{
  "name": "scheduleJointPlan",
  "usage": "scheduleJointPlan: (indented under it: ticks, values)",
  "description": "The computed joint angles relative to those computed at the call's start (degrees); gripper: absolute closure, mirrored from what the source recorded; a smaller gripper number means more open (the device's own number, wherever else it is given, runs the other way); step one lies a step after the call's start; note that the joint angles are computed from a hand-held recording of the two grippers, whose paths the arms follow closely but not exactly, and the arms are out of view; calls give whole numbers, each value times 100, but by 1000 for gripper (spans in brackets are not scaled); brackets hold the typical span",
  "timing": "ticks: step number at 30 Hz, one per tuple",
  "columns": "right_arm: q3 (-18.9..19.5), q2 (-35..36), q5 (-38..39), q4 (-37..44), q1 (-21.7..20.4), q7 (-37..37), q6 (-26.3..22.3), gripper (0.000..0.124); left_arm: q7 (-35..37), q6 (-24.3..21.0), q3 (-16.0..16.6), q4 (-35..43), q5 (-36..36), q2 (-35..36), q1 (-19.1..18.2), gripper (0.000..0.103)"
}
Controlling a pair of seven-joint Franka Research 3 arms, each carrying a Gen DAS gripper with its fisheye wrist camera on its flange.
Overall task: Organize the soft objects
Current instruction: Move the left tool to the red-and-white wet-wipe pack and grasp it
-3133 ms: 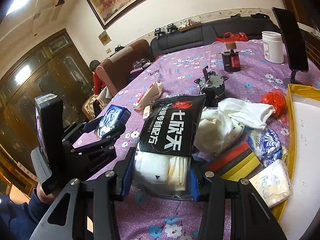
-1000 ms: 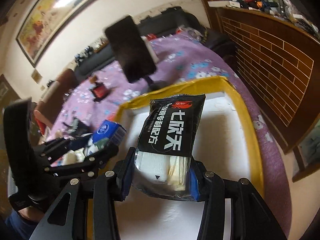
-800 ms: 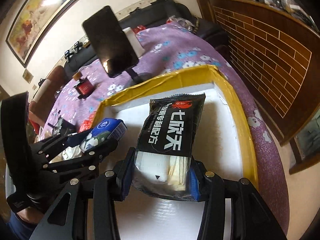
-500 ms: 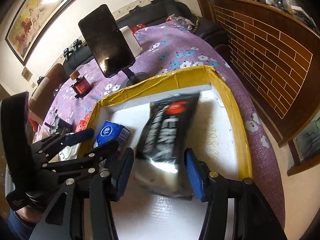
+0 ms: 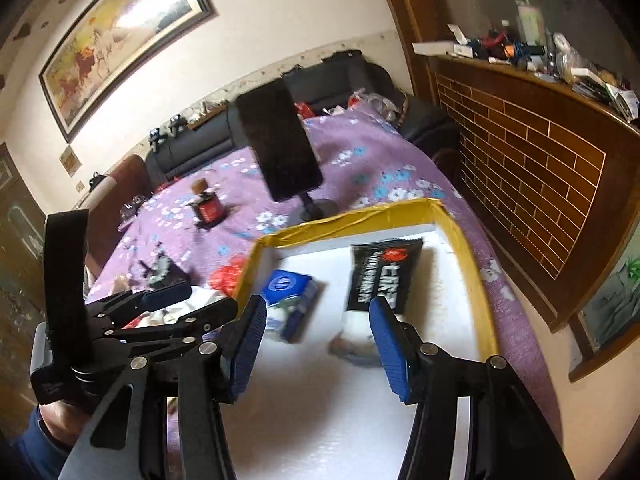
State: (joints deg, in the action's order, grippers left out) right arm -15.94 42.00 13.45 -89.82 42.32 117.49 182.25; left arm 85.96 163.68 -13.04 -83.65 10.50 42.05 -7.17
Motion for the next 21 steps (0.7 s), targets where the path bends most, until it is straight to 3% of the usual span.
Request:
scheduleJointPlan:
  ticks: [4, 7, 8, 11, 13, 18, 21]
  values:
    - [277, 37, 8, 68, -18, -131, 220, 66, 36, 625, -138, -1008, -129, -590, 440, 30]
    - [1281, 137, -5, 335, -576, -740, 353, 66, 11, 1009, -184, -1647, -177, -964, 741, 29]
    - [1421, 196, -29, 428, -616, -820, 367, 66, 36, 1143, -235, -1860, -190, -1080, 877, 29]
    - [982, 453, 32, 865, -116, -867, 67, 65, -73, 1559, -46, -2429, -74, -1398, 980, 29]
    - [912, 603, 22, 1083, 13, -838, -61, 64, -347, 1894, 411, -2832, 103, -1615, 779, 29]
    - [1458, 1286, -165, 2087, -134, -1116, -445, 64, -656, 2309, 772, -3608, 407, -1879, 975, 29]
    - [1795, 1903, -320, 3012, -197, -1422, -808, 64, -709, 2423, 668, -3831, 586, -1925, 1329, 28]
